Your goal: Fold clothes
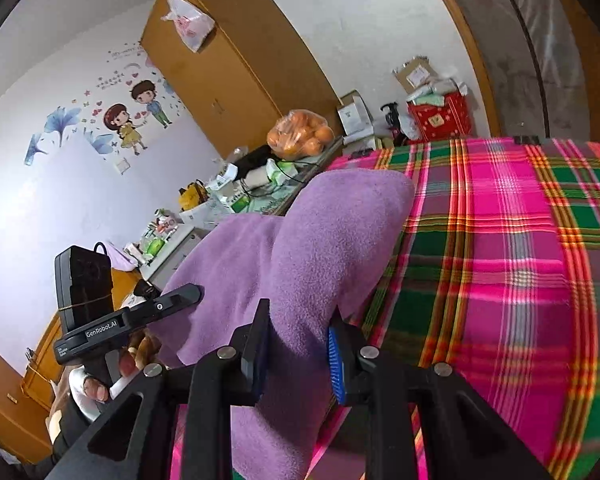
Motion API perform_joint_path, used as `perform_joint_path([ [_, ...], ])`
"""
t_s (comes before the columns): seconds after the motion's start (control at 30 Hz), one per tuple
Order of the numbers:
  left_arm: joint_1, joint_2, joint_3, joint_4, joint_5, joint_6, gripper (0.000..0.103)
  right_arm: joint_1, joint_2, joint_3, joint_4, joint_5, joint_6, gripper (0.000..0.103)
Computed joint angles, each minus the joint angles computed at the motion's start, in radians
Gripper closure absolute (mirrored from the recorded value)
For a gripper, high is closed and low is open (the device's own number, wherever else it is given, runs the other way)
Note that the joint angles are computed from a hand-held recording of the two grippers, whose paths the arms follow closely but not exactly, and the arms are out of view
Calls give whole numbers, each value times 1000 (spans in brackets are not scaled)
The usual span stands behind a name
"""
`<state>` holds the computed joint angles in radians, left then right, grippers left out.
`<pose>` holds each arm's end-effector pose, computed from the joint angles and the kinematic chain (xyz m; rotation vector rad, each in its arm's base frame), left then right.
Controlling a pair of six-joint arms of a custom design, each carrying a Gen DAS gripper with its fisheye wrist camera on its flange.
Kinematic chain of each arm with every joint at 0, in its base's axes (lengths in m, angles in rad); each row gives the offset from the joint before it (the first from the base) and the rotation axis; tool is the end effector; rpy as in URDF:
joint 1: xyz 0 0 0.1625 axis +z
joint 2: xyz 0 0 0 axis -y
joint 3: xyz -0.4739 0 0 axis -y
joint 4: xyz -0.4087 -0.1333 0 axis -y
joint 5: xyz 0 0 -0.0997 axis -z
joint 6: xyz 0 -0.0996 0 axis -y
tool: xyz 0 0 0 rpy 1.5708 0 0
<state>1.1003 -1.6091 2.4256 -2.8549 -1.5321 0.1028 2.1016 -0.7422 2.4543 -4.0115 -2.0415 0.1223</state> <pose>-0.0571 -0.4148 0.2943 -0.8377 -2.8911 0.7154 0.2912 -0.3221 0.0783 0.3052 -2.6874 1.1800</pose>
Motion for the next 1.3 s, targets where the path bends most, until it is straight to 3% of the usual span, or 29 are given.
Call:
perform_joint_path([
  [0.13,28,73,-23,-4,34,6,79,-88,37,0,-42,45,-10,76],
  [0.27,50,60,-32,45,35,0,79,-142,46,31,-60,47,61,61],
  [0.33,49,17,-18,40,34,-17,79,-109,54,42,-110,-8,68,61],
  [0.43,16,-80,37,-34,68,-18,82,-3,62,38,-158,-126,44,61],
  [0.5,6,-109,53,-41,65,-9,82,63,59,26,-125,-183,55,61],
  [0.6,-13,-104,60,19,106,-8,82,121,64,2,15,-232,86,70],
  [0.73,-21,-72,58,60,154,-16,82,135,92,-24,186,-312,147,76],
  [0.97,1,-73,63,51,139,4,82,130,116,-9,164,-328,165,77],
  [1.17,-78,-143,117,55,233,-5,82,169,113,-9,246,-383,233,77],
  [1.3,-88,-145,126,61,261,14,82,184,116,-4,254,-396,272,78],
])
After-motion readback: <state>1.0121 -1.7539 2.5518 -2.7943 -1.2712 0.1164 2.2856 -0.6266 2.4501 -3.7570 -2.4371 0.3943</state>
